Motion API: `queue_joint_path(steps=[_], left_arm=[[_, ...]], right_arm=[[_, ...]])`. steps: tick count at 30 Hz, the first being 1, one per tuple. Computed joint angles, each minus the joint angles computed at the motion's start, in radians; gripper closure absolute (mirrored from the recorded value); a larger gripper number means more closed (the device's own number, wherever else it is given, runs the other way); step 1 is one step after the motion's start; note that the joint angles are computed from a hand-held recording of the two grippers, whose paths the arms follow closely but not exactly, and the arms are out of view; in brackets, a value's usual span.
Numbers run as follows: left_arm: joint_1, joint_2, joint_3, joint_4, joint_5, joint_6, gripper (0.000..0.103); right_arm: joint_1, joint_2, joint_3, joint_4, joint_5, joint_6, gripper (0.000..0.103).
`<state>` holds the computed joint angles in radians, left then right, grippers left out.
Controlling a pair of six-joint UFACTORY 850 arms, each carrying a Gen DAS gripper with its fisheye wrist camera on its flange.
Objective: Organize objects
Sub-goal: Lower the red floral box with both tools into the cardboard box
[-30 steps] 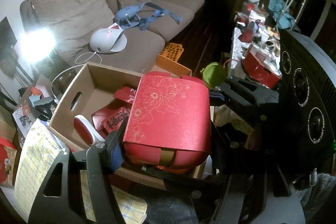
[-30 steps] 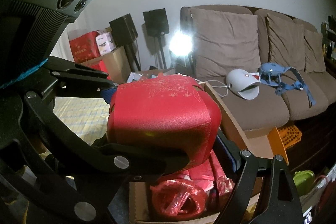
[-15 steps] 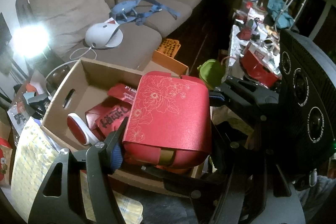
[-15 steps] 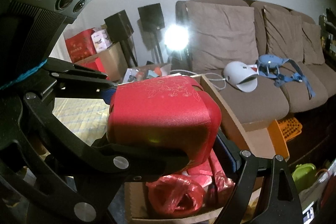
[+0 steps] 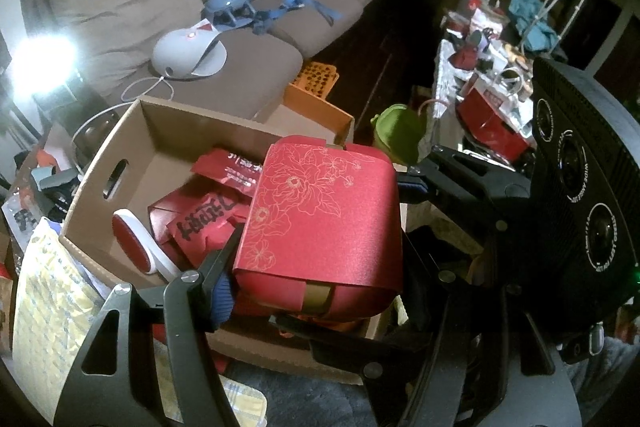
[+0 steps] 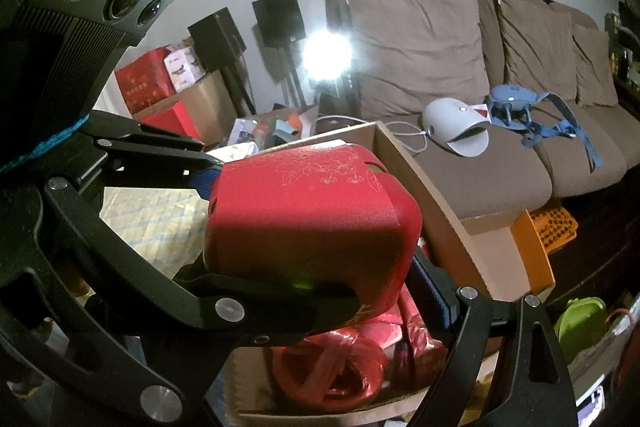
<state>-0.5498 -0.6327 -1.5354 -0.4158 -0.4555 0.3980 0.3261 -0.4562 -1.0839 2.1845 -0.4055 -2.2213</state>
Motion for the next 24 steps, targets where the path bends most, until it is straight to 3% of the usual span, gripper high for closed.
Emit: queue_joint_path(steps=[24], left_arm=[[0.020,-0.081,-0.059,-0.092,-0.074,0.062,0.039]], right_arm=[[-0.003,-0.068,-0.052,-0.184,0.042,0.213,0.015]])
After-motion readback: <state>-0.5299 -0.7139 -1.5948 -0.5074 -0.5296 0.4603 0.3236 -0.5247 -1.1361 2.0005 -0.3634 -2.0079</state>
